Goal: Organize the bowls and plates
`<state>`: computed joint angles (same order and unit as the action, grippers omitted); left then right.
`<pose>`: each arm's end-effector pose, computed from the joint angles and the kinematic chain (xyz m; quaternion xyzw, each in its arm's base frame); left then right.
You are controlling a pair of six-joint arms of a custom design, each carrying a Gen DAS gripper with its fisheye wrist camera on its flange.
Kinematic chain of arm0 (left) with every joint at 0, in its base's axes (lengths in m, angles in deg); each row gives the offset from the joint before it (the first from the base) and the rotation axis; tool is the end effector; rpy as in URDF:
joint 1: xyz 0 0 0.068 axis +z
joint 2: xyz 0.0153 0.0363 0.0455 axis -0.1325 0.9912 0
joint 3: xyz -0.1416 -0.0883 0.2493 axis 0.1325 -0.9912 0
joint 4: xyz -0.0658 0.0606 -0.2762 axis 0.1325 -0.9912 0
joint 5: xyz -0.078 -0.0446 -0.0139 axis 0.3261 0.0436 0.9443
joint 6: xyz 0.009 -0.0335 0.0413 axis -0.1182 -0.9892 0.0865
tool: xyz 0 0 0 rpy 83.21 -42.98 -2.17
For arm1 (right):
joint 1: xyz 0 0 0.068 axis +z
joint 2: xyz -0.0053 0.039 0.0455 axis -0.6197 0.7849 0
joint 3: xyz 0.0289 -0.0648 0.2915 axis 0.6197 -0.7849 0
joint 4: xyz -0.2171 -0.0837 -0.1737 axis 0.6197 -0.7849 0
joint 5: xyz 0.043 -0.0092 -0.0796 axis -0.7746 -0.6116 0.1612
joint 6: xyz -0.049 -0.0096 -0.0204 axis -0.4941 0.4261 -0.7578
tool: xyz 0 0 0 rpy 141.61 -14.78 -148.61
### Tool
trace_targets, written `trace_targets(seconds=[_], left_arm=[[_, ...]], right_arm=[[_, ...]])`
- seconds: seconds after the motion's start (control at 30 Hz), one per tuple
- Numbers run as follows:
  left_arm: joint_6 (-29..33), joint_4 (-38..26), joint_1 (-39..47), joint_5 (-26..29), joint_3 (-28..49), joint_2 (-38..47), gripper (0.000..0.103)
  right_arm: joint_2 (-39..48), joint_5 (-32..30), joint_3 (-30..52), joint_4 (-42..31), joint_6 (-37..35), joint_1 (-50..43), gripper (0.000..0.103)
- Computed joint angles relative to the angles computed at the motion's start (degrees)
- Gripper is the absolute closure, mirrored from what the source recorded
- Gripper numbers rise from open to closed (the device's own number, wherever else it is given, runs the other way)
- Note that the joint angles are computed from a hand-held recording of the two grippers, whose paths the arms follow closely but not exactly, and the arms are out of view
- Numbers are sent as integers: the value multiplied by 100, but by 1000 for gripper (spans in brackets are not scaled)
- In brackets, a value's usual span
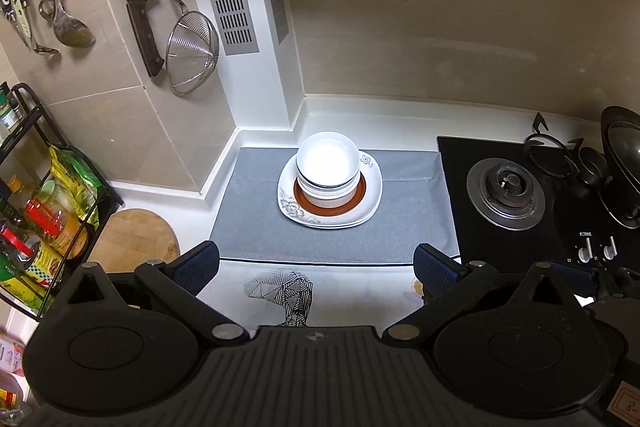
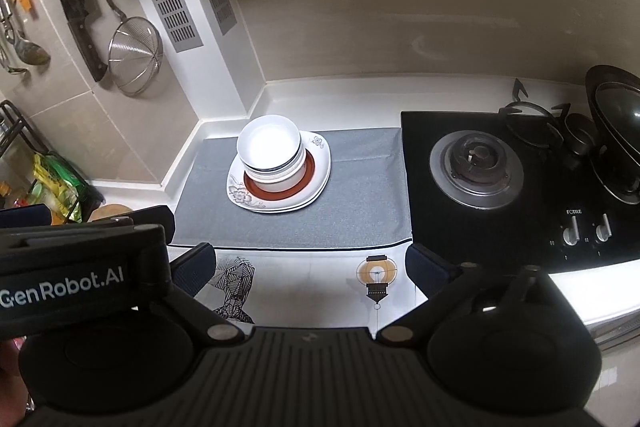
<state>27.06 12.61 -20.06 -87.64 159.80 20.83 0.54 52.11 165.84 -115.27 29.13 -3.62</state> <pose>0.2598 -0.0491 0.4911 0.0506 0.9260 0.0612 0.3690 0.2800 0.1847 0.4343 0.0630 0.9307 0.1239 0.3384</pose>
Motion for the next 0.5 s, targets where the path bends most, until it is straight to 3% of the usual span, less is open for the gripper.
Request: trace_targets(seconds=[0.5], left_arm=[[130, -100, 48, 92, 60, -21, 0]], right_arm=[[-109, 89, -83, -45, 103, 91, 2]])
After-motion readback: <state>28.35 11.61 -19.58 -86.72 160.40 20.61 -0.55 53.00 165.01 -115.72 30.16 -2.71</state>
